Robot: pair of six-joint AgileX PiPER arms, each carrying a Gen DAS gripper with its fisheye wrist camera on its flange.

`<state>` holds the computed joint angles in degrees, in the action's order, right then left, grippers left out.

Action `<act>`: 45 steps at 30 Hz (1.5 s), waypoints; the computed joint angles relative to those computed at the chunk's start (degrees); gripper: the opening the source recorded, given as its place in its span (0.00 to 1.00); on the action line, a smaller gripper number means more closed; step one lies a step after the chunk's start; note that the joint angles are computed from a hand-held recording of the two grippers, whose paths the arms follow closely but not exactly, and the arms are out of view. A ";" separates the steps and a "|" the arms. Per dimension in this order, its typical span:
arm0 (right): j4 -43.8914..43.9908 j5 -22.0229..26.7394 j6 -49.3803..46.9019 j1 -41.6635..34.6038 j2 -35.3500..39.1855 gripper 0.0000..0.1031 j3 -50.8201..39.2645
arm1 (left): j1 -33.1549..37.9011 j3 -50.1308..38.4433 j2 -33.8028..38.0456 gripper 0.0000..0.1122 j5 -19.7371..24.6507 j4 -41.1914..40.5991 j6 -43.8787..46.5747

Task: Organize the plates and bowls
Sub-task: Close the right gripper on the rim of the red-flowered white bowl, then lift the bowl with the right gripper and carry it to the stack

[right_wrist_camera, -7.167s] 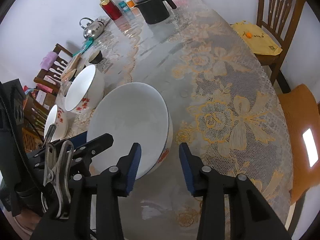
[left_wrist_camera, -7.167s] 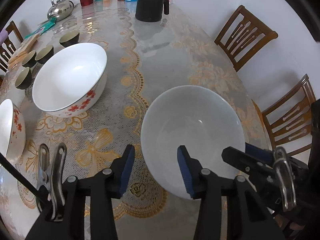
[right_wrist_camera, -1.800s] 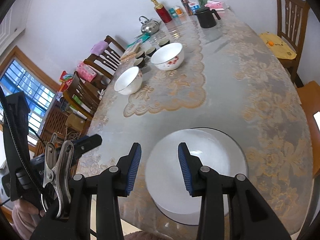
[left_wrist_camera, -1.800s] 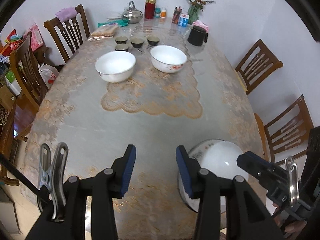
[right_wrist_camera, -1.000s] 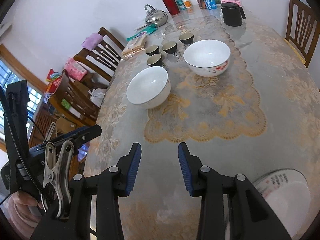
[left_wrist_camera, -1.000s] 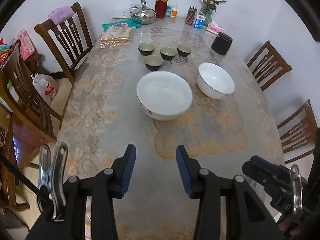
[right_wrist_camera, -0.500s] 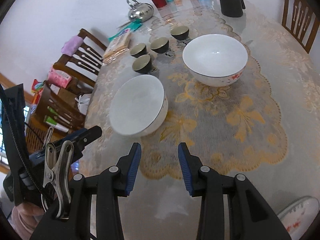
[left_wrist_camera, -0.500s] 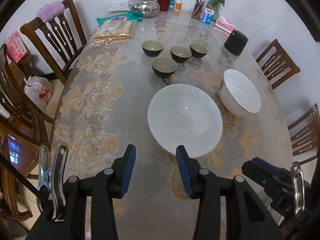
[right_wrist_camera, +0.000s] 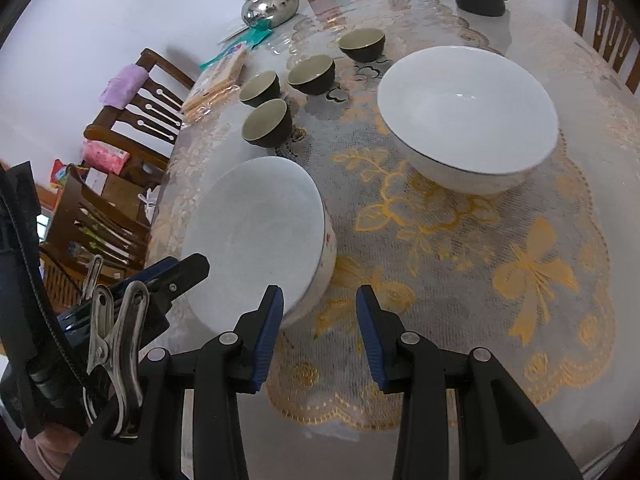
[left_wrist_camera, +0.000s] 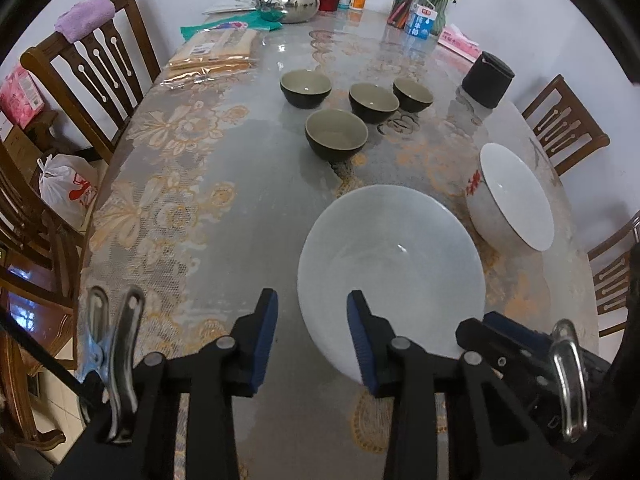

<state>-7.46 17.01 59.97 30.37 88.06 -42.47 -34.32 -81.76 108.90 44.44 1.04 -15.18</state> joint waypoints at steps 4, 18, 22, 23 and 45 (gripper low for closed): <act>1.90 -0.96 -2.86 -0.75 1.91 0.38 -0.81 | 0.30 -0.78 1.62 0.28 -0.61 -0.82 0.83; 3.23 -3.63 -6.24 -1.31 6.41 0.26 -2.75 | 0.48 -1.70 3.57 0.19 -1.46 -2.23 2.68; 0.88 -2.36 -2.85 -0.29 5.71 0.25 -2.44 | 0.46 -0.34 2.49 0.19 -0.90 -3.35 3.46; 0.24 -2.15 -1.59 0.16 5.28 0.25 -2.04 | 0.40 0.08 2.20 0.19 -0.91 -3.45 3.57; -22.65 4.94 38.13 18.55 -10.83 0.24 9.82 | -6.68 20.28 -17.58 0.19 -2.51 -0.67 -3.97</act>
